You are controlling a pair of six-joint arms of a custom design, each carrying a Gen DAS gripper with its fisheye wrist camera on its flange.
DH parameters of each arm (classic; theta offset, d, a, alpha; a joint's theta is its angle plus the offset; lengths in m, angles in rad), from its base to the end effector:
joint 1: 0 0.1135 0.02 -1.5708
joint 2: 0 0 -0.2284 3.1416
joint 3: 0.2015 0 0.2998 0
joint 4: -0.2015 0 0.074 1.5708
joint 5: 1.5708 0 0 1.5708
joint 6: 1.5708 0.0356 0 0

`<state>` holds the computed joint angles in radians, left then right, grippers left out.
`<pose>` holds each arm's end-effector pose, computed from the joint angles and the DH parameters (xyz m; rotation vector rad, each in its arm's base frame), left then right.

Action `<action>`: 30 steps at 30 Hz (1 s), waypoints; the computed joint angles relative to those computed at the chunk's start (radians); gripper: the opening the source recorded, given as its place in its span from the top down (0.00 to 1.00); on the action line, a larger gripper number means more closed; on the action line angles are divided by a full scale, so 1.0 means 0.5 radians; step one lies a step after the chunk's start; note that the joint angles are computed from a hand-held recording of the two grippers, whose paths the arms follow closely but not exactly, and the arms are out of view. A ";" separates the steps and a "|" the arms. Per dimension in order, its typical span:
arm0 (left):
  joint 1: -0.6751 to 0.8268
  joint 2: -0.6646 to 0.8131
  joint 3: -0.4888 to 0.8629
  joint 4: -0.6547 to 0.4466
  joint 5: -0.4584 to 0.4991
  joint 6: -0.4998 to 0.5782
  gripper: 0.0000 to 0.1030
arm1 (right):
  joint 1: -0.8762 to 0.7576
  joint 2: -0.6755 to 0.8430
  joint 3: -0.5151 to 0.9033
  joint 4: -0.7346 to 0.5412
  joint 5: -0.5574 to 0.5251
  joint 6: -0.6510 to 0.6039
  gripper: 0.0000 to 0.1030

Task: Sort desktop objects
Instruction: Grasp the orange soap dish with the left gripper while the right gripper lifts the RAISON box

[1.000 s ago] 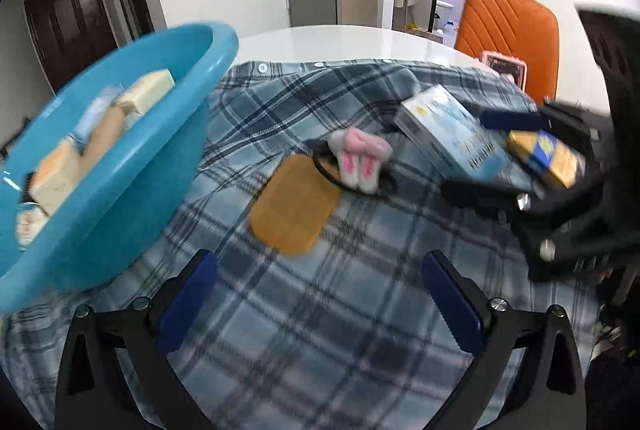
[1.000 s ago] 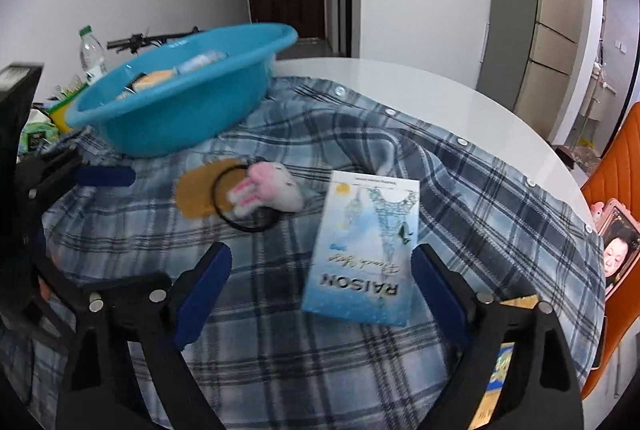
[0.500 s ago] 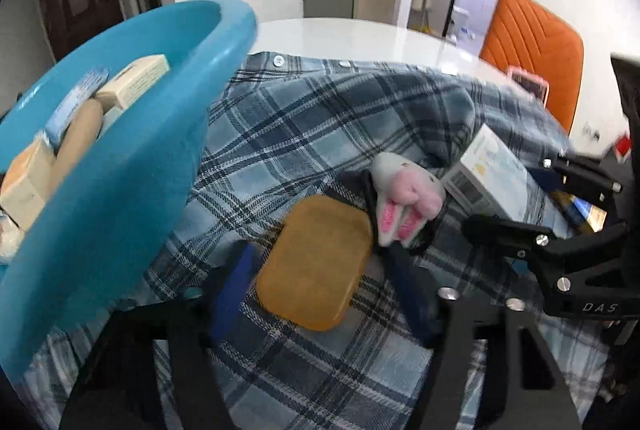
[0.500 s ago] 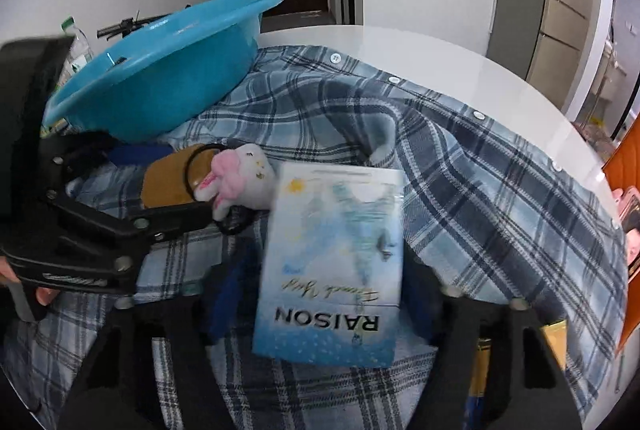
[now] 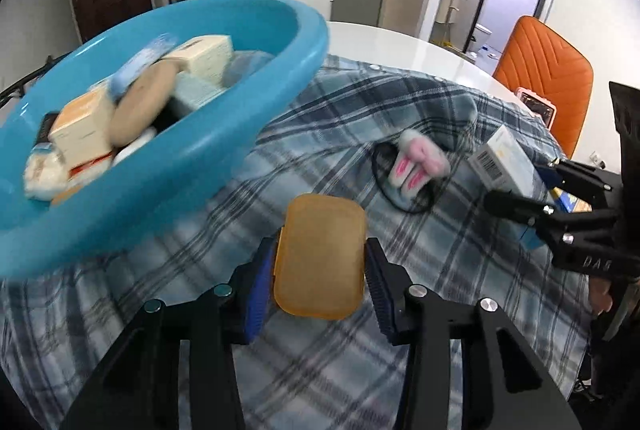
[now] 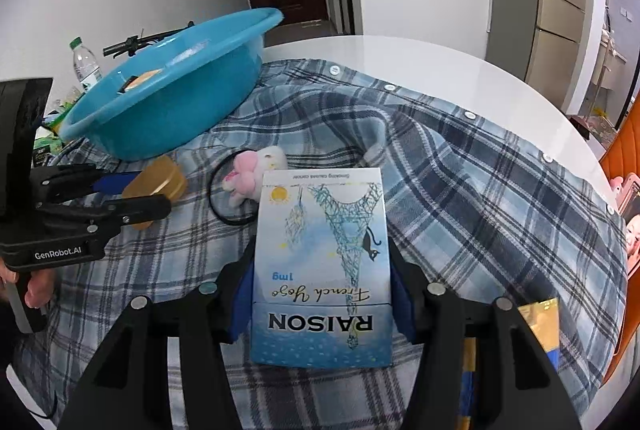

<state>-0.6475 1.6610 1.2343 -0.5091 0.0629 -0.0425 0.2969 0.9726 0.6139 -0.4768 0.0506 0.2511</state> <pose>0.3159 -0.2417 0.1858 0.7822 2.4182 -0.3577 0.2501 0.0746 0.1741 -0.0317 2.4137 0.1928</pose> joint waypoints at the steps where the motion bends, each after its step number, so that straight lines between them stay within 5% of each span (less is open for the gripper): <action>1: 0.016 -0.066 -0.060 -0.010 0.007 -0.005 0.55 | 0.027 -0.005 0.002 -0.005 0.009 0.008 0.46; 14: -0.129 -1.164 -0.863 -0.121 -0.669 -0.514 0.55 | 0.500 -0.005 0.017 0.159 0.103 0.142 0.46; 22: -0.499 -1.507 -1.085 -0.117 -1.313 -0.957 0.55 | 0.890 -0.126 0.005 0.260 0.580 0.162 0.46; 30: -0.662 -1.812 -1.322 -0.065 -1.706 -1.075 0.55 | 1.173 -0.232 -0.080 0.432 1.050 0.216 0.46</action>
